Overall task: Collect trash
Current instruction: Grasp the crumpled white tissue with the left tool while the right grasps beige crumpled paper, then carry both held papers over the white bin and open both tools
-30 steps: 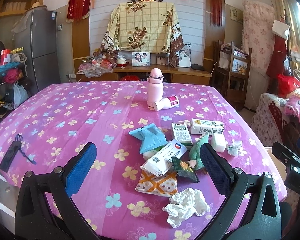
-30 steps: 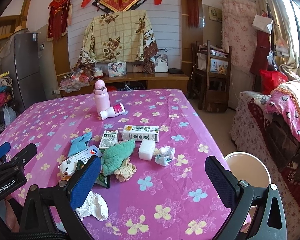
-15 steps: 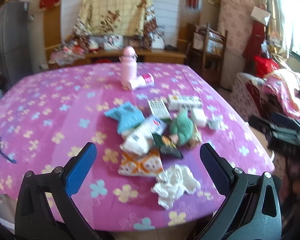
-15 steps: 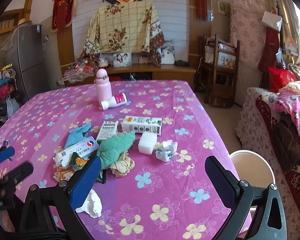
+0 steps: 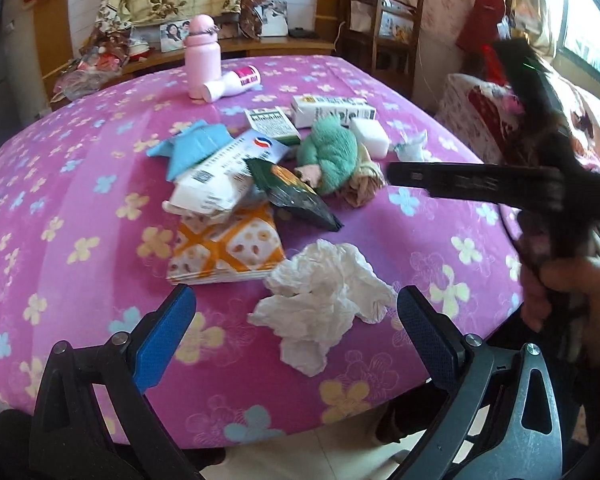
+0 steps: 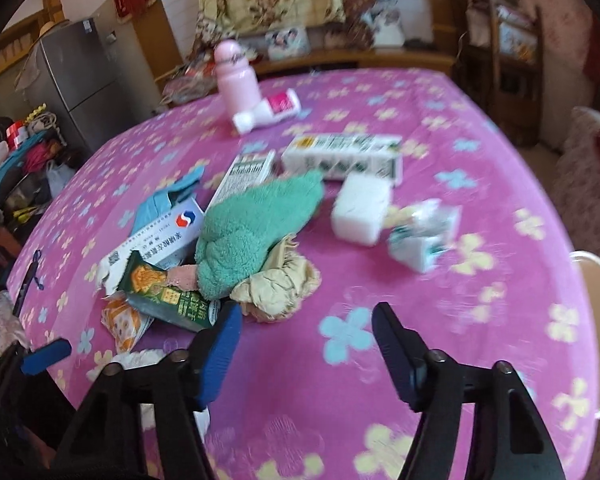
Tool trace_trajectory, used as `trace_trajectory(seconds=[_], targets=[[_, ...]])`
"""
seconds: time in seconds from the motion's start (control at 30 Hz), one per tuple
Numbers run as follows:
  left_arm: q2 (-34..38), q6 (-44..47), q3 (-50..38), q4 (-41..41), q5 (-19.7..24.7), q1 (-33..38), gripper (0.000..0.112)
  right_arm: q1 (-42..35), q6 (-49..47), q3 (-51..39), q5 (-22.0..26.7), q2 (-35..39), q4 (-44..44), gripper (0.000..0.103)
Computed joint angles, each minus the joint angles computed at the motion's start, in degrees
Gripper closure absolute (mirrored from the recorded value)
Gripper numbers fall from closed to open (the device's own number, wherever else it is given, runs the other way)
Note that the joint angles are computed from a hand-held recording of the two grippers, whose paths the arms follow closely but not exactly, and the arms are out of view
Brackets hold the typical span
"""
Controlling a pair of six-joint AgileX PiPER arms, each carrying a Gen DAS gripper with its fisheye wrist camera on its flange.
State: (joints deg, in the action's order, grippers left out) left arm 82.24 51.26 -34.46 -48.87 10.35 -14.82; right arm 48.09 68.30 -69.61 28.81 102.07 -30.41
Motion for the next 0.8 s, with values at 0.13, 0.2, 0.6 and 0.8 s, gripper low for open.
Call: trace_trajectory(seconds=[0.13, 0.2, 0.6, 0.8], targets=[[4.41, -2.53, -2.03, 2.35, -0.43, -1.11, 0.03, -4.02, -10.65, -1.4, -7.26, 3.82, 10.27, 0.044], [7.06, -0.34, -3.32, -0.29, 0.38, -0.82, 0.04, -5.67, -19.11, -0.82, -11.87, 4.68, 18.34, 0.052], [3.97, 0.95, -5.61, -1.24, 13.04, 3.3, 0.097, -4.59, 0.98, 11.51, -16.45, -7.12, -0.73, 0.08], [0.74, -3.6, -9.39, 1.05, 19.06, 2.08, 0.097, -3.79, 9.72, 16.76, -12.03, -15.82, -9.57, 0.08]])
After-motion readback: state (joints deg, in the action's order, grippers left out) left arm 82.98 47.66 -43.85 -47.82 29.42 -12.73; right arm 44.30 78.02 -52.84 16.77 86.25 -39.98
